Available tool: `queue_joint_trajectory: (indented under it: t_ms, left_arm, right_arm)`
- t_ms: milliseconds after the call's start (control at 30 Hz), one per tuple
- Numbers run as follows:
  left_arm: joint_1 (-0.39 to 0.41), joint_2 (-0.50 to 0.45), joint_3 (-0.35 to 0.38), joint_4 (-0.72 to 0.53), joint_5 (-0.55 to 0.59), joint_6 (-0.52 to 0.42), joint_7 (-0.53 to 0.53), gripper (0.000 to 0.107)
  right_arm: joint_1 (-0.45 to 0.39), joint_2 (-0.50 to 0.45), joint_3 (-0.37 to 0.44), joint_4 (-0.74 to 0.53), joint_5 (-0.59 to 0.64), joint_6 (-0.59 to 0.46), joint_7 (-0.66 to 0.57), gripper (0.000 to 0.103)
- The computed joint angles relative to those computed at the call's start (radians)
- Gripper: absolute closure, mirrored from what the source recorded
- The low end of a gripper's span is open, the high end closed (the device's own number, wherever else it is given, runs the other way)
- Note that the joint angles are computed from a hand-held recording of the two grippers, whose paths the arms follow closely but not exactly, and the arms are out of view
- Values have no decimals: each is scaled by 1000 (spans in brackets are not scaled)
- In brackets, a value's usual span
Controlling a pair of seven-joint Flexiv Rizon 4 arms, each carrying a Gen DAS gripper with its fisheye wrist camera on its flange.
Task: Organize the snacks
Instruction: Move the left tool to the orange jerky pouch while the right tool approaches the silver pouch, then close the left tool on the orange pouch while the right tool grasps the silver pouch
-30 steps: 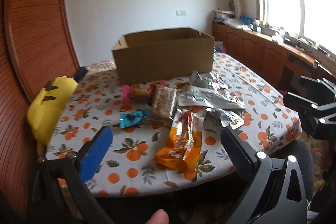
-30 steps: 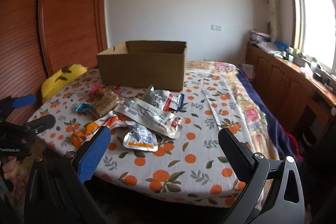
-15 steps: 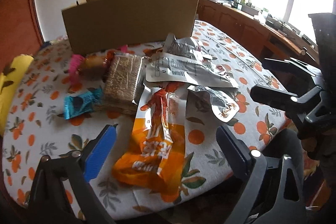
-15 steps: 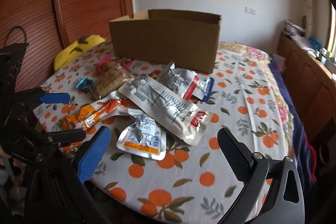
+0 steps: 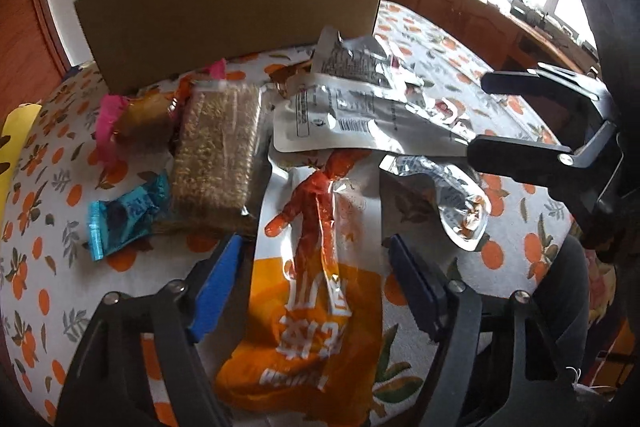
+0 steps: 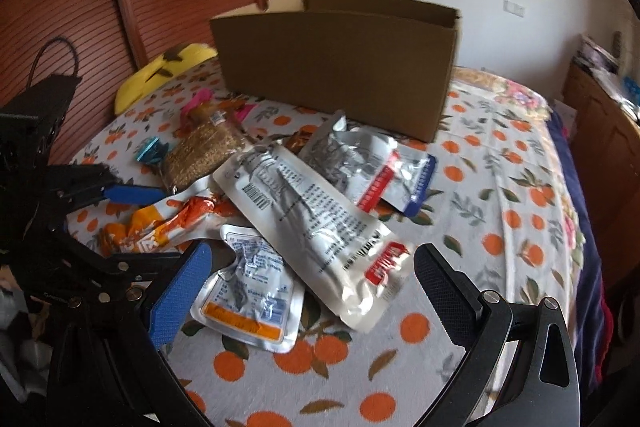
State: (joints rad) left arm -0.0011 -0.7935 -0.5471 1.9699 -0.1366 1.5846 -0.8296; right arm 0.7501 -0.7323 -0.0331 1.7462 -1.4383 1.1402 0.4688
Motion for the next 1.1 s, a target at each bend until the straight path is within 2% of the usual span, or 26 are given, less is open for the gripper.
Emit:
queue_joint_trajectory:
  t_ms: [133, 233, 333, 500, 633, 800, 867, 967, 1033, 1100]
  left_arm:
    - [-19, -4, 21, -22, 6, -4, 6, 34]
    - [-8, -10, 9, -22, 11, 11, 15, 51]
    - [16, -19, -15, -18, 15, 17, 23, 53]
    - [67, -30, -64, -10, 19, 6, 35, 57]
    - [92, -40, -91, -9, 12, -5, 44, 56]
    - [62, -36, -62, -20, 14, -3, 53, 52]
    - [55, -35, -58, -14, 18, 15, 53, 54]
    - [77, -42, -82, 3, 34, 49, 48, 59]
    - [93, -47, -97, 11, 44, 62, 38, 62]
    - [104, -50, -108, 20, 56, 78, 23, 64]
  right_arm:
    - [-35, -43, 1, -46, 28, 87, -77, 3]
    - [-44, -73, -9, -77, 92, 137, -160, 4]
    - [-48, -97, -10, -101, 177, 165, -262, 5]
    - [-64, -138, 42, -152, 357, 146, -493, 12]
    - [-64, -159, 66, -188, 470, 103, -614, 13]
    - [-49, -182, 91, -247, 582, 13, -775, 13]
    - [-39, -187, 88, -259, 620, -2, -806, 13]
    - [-21, -176, 57, -235, 654, 48, -805, 23]
    - [-3, -173, 29, -221, 671, 86, -797, 33]
    - [28, -162, -15, -198, 679, 117, -776, 38]
